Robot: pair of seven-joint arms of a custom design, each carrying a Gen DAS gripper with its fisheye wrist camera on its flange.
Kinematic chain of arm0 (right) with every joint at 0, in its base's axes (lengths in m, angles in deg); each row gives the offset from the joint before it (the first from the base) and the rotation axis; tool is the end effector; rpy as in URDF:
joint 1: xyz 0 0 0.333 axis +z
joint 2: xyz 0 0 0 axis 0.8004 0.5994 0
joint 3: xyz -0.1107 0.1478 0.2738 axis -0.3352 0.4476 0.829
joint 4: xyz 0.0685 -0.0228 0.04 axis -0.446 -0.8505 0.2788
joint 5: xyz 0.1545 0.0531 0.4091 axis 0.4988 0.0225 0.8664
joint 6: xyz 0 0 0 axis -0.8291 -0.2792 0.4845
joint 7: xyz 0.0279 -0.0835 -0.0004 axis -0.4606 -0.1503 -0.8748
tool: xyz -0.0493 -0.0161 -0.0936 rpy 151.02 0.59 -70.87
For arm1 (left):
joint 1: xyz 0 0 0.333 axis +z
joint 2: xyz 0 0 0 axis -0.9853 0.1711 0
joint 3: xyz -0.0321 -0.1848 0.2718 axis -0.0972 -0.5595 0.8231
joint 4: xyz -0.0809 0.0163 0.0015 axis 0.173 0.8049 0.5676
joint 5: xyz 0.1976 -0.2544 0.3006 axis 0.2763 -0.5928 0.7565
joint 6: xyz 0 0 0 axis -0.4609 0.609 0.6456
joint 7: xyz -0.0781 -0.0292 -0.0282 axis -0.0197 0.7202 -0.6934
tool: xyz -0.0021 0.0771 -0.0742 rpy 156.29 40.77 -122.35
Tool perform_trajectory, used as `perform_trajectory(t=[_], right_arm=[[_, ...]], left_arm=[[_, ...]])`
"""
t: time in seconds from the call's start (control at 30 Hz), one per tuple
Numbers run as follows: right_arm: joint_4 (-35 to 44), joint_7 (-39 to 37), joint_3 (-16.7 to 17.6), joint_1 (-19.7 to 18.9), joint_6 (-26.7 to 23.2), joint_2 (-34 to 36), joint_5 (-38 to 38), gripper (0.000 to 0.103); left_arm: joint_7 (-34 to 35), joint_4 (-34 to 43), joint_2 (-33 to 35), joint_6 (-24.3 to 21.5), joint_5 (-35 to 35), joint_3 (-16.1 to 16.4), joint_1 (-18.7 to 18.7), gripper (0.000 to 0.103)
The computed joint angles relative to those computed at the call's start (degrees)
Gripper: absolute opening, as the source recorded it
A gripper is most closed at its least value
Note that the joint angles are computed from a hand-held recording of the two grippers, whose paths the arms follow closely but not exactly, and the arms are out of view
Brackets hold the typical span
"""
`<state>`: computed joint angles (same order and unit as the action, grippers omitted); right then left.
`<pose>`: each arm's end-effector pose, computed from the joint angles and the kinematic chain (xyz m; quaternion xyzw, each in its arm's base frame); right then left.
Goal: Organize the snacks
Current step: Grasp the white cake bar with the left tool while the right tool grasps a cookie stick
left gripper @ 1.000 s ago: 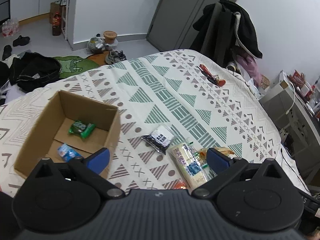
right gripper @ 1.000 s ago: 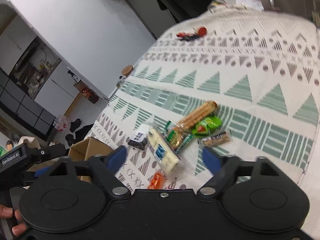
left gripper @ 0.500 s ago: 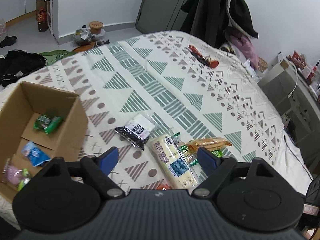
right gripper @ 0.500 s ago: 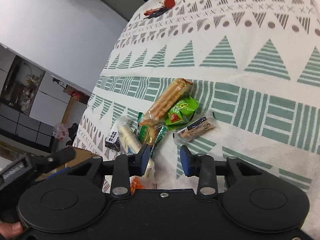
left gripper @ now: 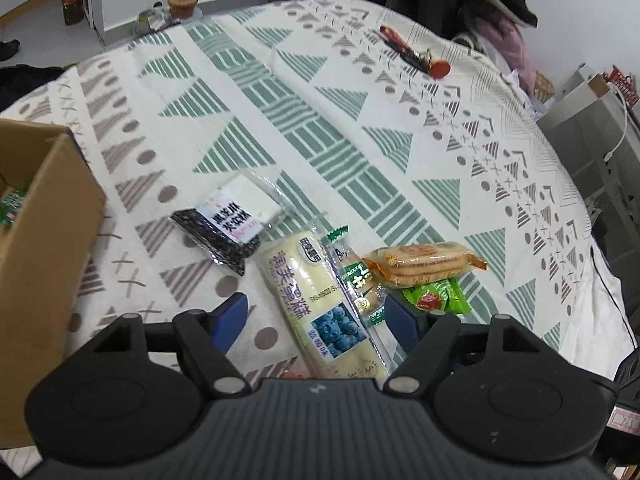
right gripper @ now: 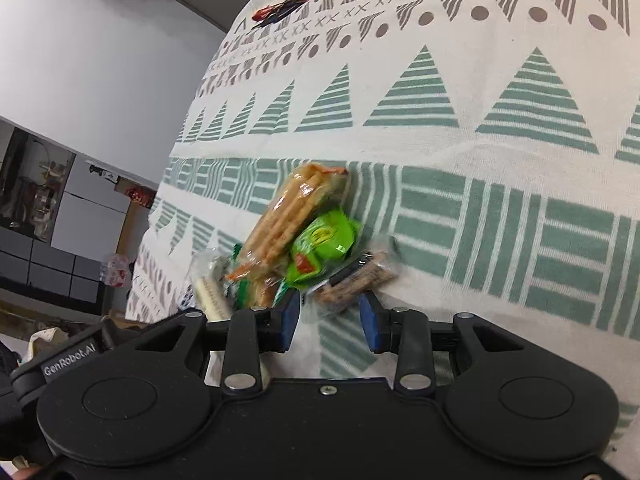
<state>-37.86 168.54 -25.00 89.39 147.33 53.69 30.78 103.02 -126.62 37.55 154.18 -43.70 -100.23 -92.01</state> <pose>0.5701 0.4955 0.4986 -0.4725 0.8048 0.0324 0.3578 0.6095 -0.2688 0.5576 -0.7087 0.6560 -0.2544 0.0514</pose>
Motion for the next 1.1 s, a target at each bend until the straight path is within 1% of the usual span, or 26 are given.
perform_trajectory(t=[0.1, 0.3, 0.4, 0.53, 0.6, 0.63, 0.67, 0.77, 0.87, 0.9, 1.0, 1.07, 1.1], right_arm=[[-0.4, 0.3, -0.3, -0.1, 1.1, 0.1, -0.2, 0.034], [-0.1, 0.7, -1.0, 0.1, 1.7, 0.6, -1.4, 0.034], [0.2, 0.7, -1.2, 0.3, 1.7, 0.8, -1.8, 0.035], [0.2, 0.8, -1.2, 0.3, 1.8, 0.8, -2.0, 0.035], [0.0, 0.9, -1.2, 0.4, 1.8, 0.7, -2.0, 0.035], [-0.1, 1.0, -1.2, 0.4, 1.8, 0.6, -2.1, 0.036], [-0.1, 1.2, -1.3, 0.4, 1.8, 0.6, -2.2, 0.036], [-0.1, 2.2, -1.6, 0.8, 1.7, 0.5, -2.9, 0.038], [2.2, 3.1, -2.2, 1.4, -0.3, 1.7, -4.2, 0.041], [3.3, 3.3, -2.5, 1.7, -1.2, 2.3, -5.2, 0.043], [6.7, 2.5, -2.7, 2.3, -4.9, 4.0, -6.9, 0.043], [8.4, 1.7, -2.7, 2.7, -7.1, 4.8, -7.8, 0.041], [9.3, 1.3, -2.8, 2.9, -8.5, 5.2, -8.3, 0.035]], left_arm=[[-0.4, 1.3, 1.6, -0.9, 0.7, -0.1, -0.2, 0.075], [-1.4, 3.3, 4.4, -2.1, 1.2, -0.1, -0.6, 0.075], [-1.9, 3.6, 5.1, -2.2, 1.5, -0.2, -0.8, 0.075], [-2.4, 3.1, 5.4, -1.8, 0.1, -0.3, -0.7, 0.075], [-3.5, 2.7, 5.3, -1.7, 1.0, -0.2, -1.0, 0.067], [-4.1, 2.5, 5.2, -1.5, 1.3, -0.1, -1.0, 0.061], [-4.2, 2.0, 4.9, -0.9, 0.9, -0.1, -0.9, 0.051], [-3.5, 1.7, 4.3, -0.8, 0.0, -0.2, -0.6, 0.038], [-3.0, 0.8, 3.0, 0.2, -0.4, -0.1, -0.4, 0.032], [-2.8, 0.4, 2.5, 0.7, -0.4, -0.1, -0.3, 0.032], [-2.9, -0.4, 1.1, 1.2, -0.9, 0.1, 0.0, 0.031], [-2.9, -1.1, -0.2, 1.4, -0.9, 0.3, 0.3, 0.03], [-2.8, -1.4, -0.8, 1.5, -0.9, 0.4, 0.5, 0.03]])
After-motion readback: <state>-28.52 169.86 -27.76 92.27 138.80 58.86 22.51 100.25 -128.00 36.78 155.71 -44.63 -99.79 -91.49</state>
